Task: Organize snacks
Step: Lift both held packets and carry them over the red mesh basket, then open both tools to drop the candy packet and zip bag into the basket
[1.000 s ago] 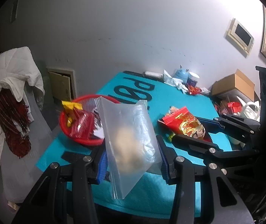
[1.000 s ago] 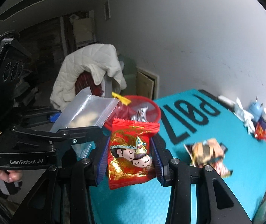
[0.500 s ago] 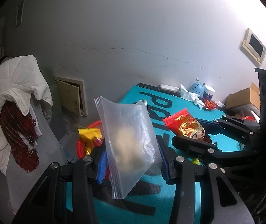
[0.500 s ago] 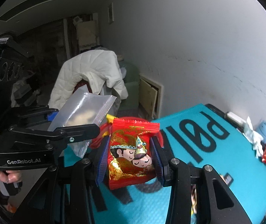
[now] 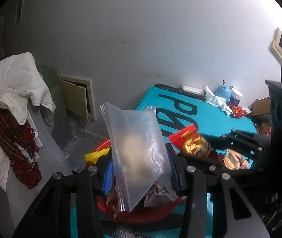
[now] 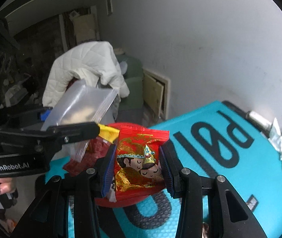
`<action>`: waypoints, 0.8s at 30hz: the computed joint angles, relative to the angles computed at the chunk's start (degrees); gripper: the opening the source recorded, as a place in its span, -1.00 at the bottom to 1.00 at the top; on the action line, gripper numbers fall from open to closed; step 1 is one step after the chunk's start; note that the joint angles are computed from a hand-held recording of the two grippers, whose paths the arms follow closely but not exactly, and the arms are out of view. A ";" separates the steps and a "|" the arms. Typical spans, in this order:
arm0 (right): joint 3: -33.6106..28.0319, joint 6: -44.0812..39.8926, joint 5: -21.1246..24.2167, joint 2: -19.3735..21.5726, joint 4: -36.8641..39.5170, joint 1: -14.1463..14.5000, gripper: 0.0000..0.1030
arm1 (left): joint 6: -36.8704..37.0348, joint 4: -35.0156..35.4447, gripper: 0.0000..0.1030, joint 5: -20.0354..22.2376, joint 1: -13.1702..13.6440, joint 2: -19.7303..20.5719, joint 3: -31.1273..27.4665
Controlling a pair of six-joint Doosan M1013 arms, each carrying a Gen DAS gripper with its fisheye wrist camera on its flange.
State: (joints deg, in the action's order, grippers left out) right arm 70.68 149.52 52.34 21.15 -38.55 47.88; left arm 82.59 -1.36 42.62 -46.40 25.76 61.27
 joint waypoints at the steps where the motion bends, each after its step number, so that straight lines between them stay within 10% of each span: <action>1: 0.03 -0.13 -0.06 0.16 0.66 -0.20 -0.18 | 0.33 -0.33 -0.13 0.43 0.07 0.51 -0.60; 24: 1.68 2.69 3.34 -0.98 2.10 -0.64 -0.01 | 2.13 -1.19 -0.10 12.35 -0.46 7.31 -10.46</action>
